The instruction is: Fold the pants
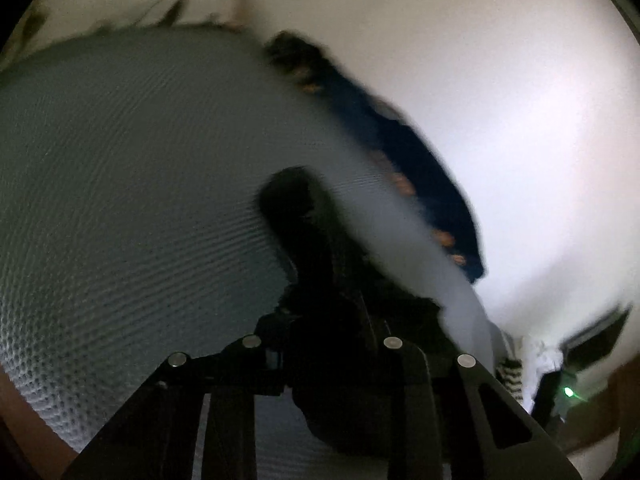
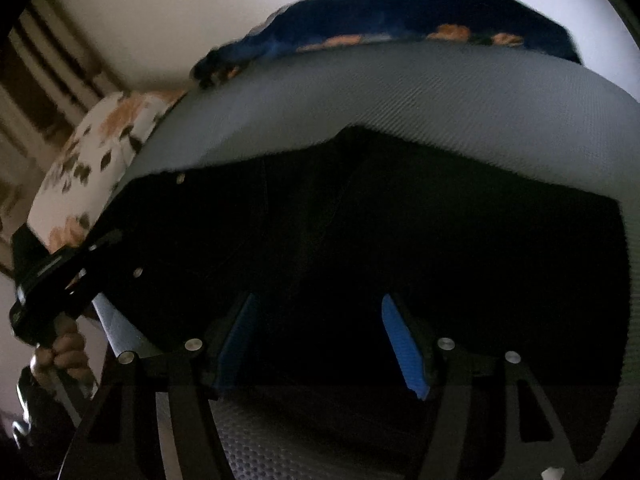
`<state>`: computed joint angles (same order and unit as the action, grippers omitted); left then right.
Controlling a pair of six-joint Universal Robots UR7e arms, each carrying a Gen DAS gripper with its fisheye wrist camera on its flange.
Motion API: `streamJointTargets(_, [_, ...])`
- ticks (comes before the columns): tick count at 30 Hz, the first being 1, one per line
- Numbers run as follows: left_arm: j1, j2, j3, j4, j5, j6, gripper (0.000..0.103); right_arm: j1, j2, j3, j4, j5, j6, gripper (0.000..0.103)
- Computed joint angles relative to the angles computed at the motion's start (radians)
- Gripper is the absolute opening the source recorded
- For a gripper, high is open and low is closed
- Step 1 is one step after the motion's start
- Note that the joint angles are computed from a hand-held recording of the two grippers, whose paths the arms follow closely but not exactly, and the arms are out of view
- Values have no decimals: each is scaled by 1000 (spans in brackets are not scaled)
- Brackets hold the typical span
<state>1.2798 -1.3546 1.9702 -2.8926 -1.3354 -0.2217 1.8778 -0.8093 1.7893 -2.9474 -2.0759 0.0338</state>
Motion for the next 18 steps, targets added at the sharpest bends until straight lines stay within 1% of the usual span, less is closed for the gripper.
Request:
streamJointTargets(1, [-19,0,-4,0,-1,17,25,-1,-11,8,-14,-5,4,63])
streamJointTargets(5, [-102,16,-33,18,-57,97,25,-16,-78,57,-75,-24,23,64])
streamJointTargets(7, [-136,35,-47,37,-74,124,25,-23,-108,81,-102,-33,33,64])
streamJointTargets(9, [-173,72,-63,54,-98,149,25,-36,-148,115,-136,-38,45,64])
streamJointTargets(12, [-207,128,-90,94,-141,155,25,-57,-207,165,-177,-37,63,64])
streamJointTargets(15, [-240,189,-117,133,-159,167,25,-80,-261,208,-208,-36,81,64])
streamJointTargets(18, [-270,249,-142,180,-158,175,25,-100,-302,246,-234,-30,98,64])
